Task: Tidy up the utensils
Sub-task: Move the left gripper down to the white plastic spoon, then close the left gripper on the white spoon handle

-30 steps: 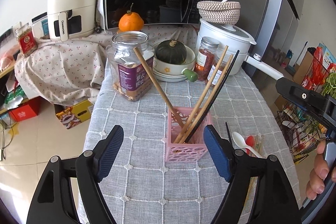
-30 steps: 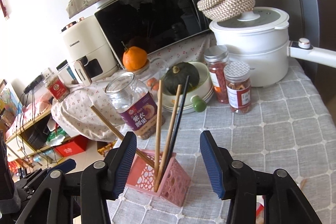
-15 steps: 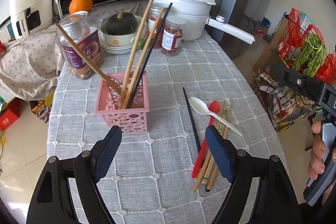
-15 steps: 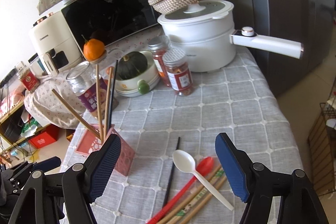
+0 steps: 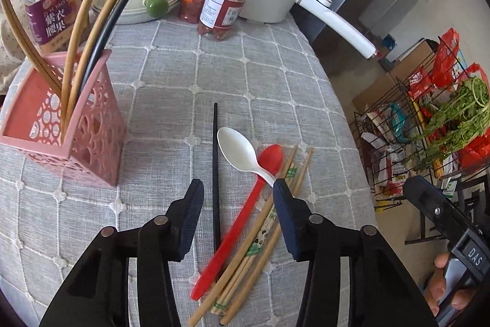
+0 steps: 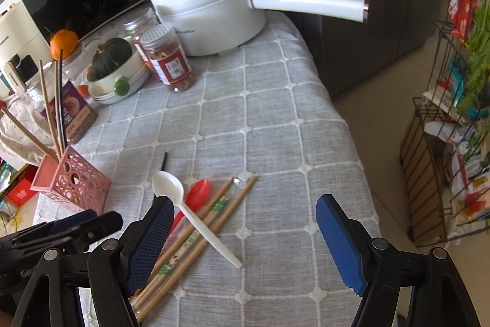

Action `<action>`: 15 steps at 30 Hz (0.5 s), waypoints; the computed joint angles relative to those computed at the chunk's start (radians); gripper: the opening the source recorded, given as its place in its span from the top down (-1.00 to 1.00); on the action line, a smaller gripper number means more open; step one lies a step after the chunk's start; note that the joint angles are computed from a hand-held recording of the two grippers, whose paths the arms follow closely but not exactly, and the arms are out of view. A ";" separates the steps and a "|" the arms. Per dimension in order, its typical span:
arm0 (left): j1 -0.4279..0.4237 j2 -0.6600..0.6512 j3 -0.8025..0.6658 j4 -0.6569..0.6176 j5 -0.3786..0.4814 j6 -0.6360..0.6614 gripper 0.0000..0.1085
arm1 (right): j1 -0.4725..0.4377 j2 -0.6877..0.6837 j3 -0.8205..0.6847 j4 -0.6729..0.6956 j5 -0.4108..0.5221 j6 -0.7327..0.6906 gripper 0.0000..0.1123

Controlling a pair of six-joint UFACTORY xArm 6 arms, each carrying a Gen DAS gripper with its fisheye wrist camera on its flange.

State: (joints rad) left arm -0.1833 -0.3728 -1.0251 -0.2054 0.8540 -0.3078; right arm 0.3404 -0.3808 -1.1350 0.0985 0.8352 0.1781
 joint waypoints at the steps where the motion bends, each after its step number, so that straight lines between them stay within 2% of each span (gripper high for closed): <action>1: 0.000 0.017 0.002 0.007 -0.021 -0.012 0.28 | -0.008 0.008 -0.003 0.004 0.005 -0.005 -0.44; 6: 0.012 0.085 0.008 0.005 -0.116 -0.026 0.47 | -0.036 0.030 -0.004 0.031 0.020 -0.032 -0.44; 13: 0.013 0.146 0.002 -0.035 -0.209 0.021 0.49 | -0.046 0.063 -0.009 0.036 0.040 -0.074 -0.44; 15: 0.010 0.157 0.001 -0.024 -0.219 0.027 0.67 | -0.050 0.069 -0.009 0.035 0.044 -0.081 -0.44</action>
